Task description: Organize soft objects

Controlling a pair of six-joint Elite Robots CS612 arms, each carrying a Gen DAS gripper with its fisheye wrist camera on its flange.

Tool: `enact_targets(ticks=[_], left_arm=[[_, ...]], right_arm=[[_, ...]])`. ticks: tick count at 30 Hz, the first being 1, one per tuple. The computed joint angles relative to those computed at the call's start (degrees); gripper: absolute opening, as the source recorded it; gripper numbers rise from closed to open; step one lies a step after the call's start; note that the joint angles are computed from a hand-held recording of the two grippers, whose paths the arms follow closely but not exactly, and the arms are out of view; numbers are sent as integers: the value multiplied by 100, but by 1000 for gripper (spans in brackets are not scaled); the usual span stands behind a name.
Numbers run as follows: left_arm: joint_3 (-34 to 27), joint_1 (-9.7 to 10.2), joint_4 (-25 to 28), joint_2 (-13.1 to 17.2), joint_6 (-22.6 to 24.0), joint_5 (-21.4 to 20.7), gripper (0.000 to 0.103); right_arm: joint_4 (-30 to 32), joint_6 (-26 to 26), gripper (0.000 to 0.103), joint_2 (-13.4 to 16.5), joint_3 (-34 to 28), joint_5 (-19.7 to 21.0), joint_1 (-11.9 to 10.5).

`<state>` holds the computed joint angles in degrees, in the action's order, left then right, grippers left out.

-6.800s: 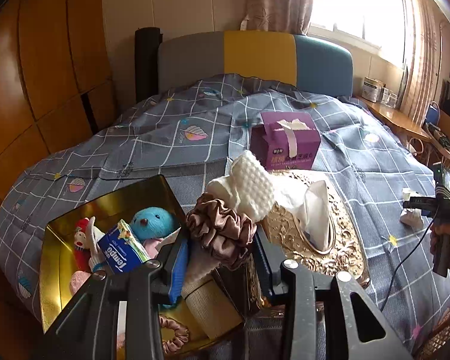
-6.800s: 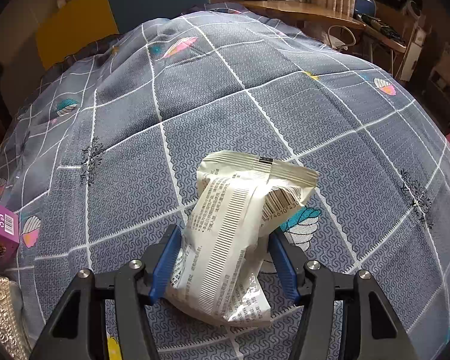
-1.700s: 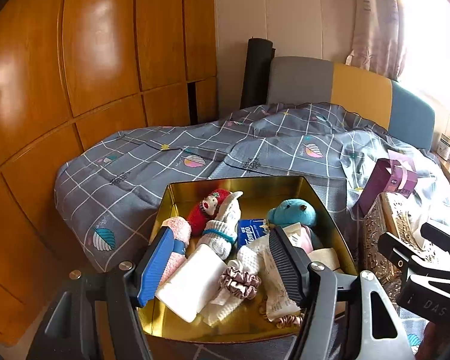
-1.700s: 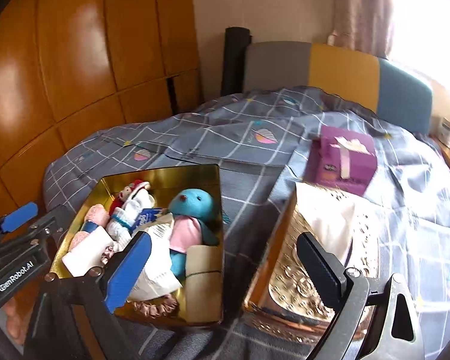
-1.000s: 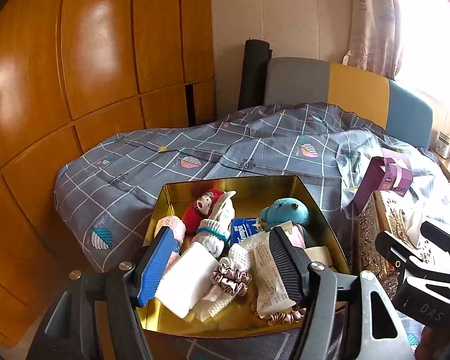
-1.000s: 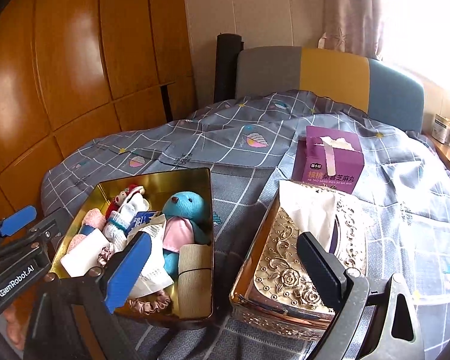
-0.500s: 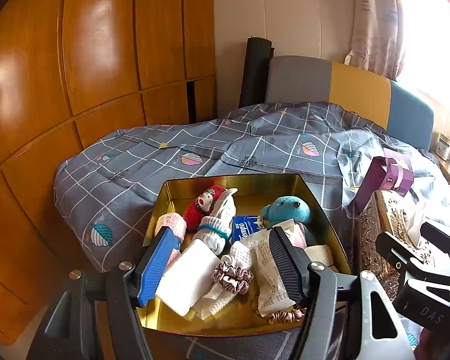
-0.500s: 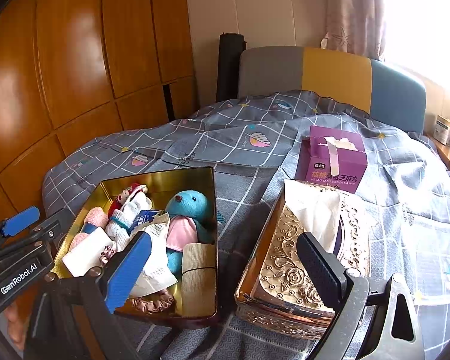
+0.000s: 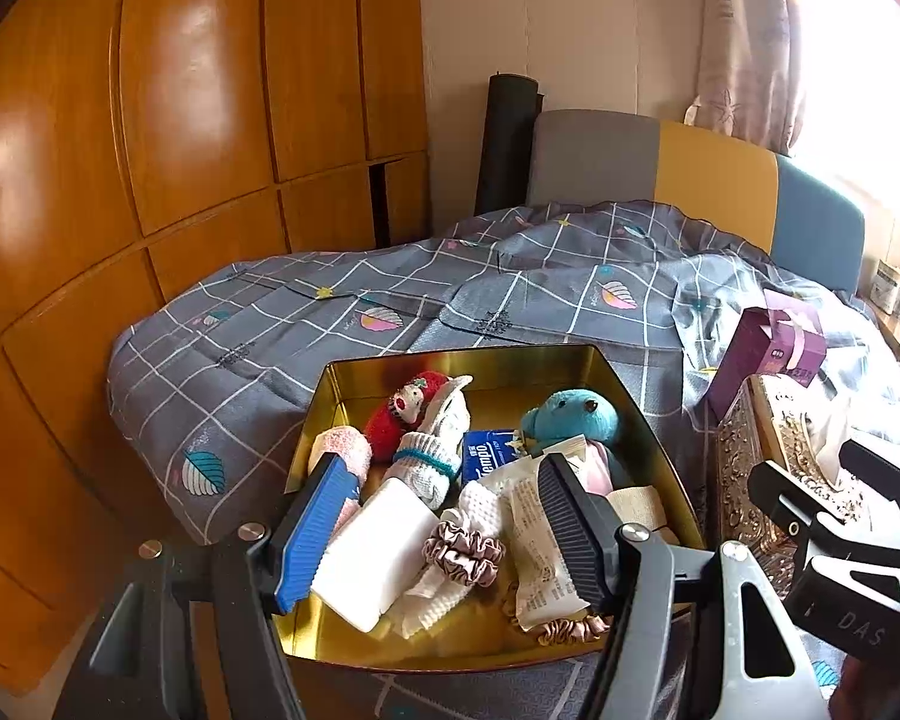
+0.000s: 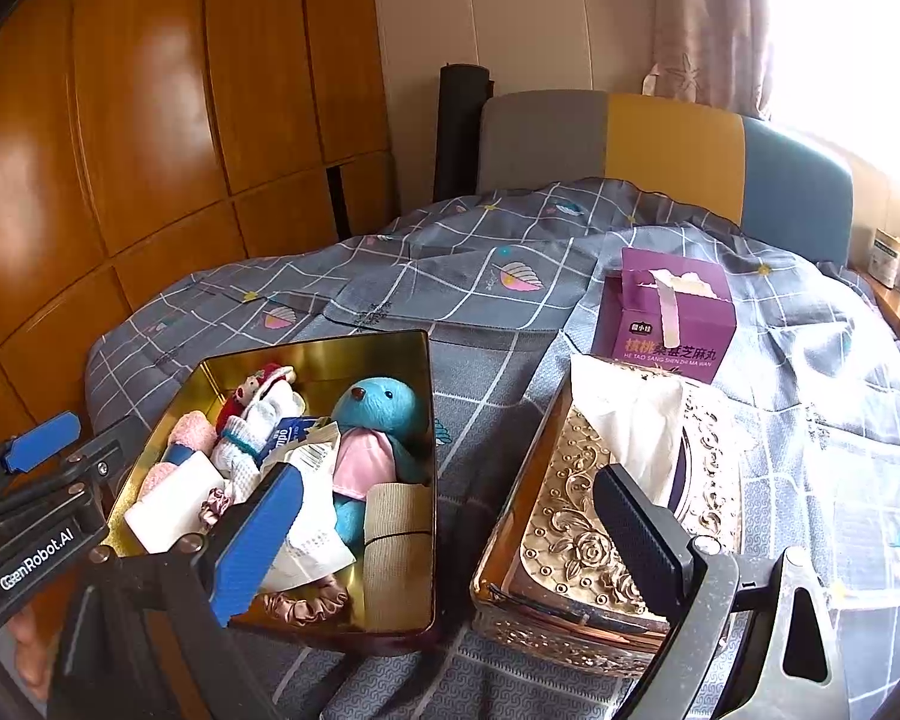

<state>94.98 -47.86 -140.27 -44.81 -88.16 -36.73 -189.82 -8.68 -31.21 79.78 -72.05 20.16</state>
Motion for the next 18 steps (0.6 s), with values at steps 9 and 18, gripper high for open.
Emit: enact_targets(ticks=[9, 18], left_arm=[[6, 3, -196, 27, 190, -37, 67], [88, 9, -689, 64, 433, -84, 67]], right_arm=[[31, -2, 98, 3, 7, -6, -11], [-97, -5, 98, 10, 28, -10, -33]])
